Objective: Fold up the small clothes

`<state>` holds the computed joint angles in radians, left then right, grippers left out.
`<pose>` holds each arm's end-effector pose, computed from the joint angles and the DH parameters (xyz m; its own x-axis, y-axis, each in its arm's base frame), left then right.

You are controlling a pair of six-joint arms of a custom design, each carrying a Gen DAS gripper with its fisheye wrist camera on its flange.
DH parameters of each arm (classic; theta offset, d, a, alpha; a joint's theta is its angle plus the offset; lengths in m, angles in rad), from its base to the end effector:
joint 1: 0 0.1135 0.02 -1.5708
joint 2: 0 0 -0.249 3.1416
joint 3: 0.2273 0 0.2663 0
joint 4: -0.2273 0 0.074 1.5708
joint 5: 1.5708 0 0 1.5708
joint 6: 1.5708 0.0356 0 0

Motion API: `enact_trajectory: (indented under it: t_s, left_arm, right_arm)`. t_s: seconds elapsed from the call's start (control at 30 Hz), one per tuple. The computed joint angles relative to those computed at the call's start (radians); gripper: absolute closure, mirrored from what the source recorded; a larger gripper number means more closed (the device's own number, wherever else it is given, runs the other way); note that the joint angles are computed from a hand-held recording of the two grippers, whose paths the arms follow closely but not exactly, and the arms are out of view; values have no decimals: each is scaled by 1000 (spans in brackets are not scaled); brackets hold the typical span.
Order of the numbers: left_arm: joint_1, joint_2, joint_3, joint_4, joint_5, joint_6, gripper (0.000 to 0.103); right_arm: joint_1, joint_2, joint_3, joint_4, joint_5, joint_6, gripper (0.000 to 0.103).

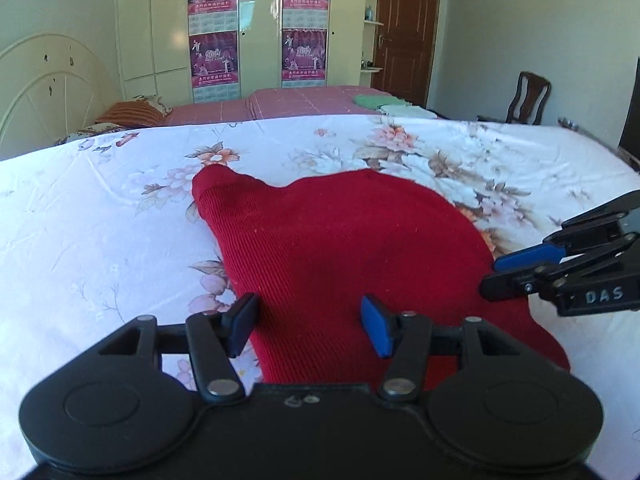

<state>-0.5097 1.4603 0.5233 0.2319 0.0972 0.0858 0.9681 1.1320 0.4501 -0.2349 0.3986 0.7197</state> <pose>0.2409 -0.1386 0.1165 -0.5165 0.3864 -0.7641 0.5966 0.8025 0.0026 0.1352 0.1721 0.1372 -0.7505 -0.0191 -0.6605 -0.1737 0.9701 0.1694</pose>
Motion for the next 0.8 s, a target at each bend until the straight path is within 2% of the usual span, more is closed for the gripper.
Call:
enact_trajectory:
  t_s: [0.13, 0.23, 0.3, 0.4, 0.43, 0.47, 0.5, 0.6, 0.67, 0.8]
  left_arm:
    - [-31, -16, -28, 16, -61, -40, 47]
    - [-64, -55, -43, -13, -111, -72, 47]
    - [-85, -98, -54, -44, -139, -90, 44]
    - [-134, -217, -104, -86, -204, -113, 22]
    - [-162, -260, -127, -92, -250, -120, 12]
    - [-197, -300, -145, -112, -310, -133, 4]
    - [-226, -339, -158, -141, -354, -148, 3]
    - [-302, -492, -193, -284, -432, -218, 1]
    - [-371, -614, -210, -419, -509, -293, 1]
    - [-556, -870, -187, -784, -659, -539, 0]
  right_arm:
    - [-27, 34, -69, 97, -12, 21, 79]
    - [-41, 9, -95, 108, -25, 41, 72]
    - [-44, 7, -92, 94, -19, 49, 64]
    - [-21, -109, -94, 7, 10, 112, 59]
    - [14, -171, -106, -22, 55, 152, 37]
    - [49, -238, -122, -56, 97, 193, 10]
    - [87, -287, -126, -103, 138, 238, 5]
    - [225, -399, -114, -288, 234, 395, 4]
    - [345, -427, -91, -436, 304, 550, 4]
    - [682, -295, 29, -790, 444, 1027, 2]
